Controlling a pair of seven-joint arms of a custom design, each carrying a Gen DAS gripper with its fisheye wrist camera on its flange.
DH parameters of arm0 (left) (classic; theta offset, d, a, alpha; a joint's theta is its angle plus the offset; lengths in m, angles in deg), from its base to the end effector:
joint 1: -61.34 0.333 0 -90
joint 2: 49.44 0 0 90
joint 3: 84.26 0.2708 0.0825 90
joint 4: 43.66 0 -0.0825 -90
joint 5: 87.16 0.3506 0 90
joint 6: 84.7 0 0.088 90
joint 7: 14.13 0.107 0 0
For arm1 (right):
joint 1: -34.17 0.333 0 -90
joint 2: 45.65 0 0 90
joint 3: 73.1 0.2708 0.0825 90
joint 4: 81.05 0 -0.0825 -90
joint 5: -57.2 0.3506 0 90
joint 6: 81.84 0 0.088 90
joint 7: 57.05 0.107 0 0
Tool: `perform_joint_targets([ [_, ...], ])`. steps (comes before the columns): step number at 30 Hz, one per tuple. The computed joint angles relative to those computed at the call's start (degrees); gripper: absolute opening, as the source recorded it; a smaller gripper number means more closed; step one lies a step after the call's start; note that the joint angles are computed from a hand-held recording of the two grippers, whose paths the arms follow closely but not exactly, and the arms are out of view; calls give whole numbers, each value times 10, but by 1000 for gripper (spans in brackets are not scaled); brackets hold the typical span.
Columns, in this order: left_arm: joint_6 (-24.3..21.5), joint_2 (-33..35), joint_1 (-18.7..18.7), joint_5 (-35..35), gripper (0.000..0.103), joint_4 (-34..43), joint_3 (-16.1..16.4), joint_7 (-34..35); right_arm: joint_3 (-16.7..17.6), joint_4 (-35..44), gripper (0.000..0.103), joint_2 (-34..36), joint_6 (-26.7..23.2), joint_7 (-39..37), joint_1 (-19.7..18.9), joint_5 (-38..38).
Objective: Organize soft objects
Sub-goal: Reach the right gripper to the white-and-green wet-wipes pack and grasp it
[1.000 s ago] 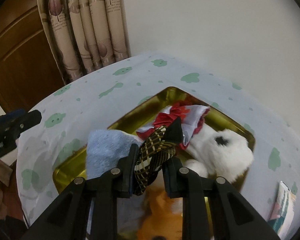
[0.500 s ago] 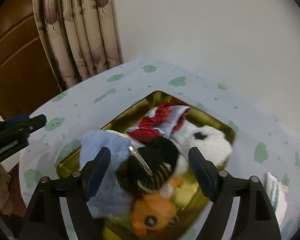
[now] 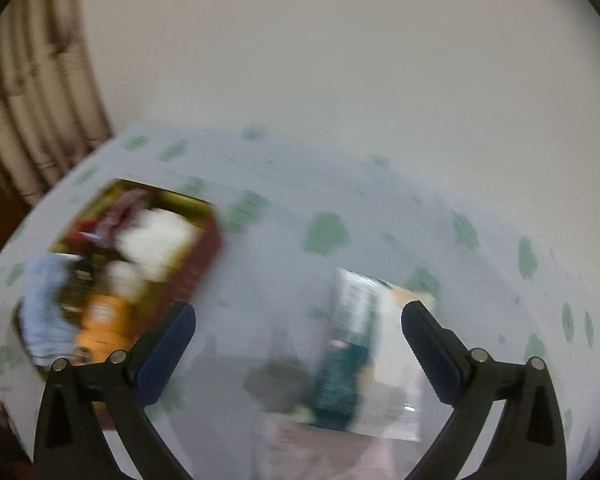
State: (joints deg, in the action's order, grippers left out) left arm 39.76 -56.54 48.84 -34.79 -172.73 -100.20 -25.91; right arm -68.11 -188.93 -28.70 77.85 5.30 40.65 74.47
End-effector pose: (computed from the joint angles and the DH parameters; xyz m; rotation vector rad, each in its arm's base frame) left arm 0.4449 -0.2080 0.4046 -2.1867 0.9518 -0.3720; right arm 0.6158 0.1072 0.3966 -2.1588 1.3995 -0.4715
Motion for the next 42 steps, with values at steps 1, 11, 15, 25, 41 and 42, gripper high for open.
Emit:
perform_joint_targets([
  [1, -4, 3, -1, 1, 59, 3, -1, 3, -10, 9, 102, 10, -9, 13, 3, -13],
  [11, -16, 20, -10, 4, 59, 20, 1, 22, -32, 78, 102, 104, -26, 101, -10, -72],
  [15, -21, 28, -14, 6, 59, 27, 2, 31, -28, 79, 102, 117, -17, 111, -18, -77],
  [25, -16, 36, -18, 2, 59, 33, 8, 47, -1, 46, 103, 113, 22, 68, -47, -45],
  [41, -18, 36, -20, 5, 59, 34, 8, 46, 1, 38, 99, 107, 37, 51, -47, -30],
  [42, -15, 34, -20, 5, 59, 33, 8, 43, 7, 32, 90, 104, 45, 45, -51, -26],
])
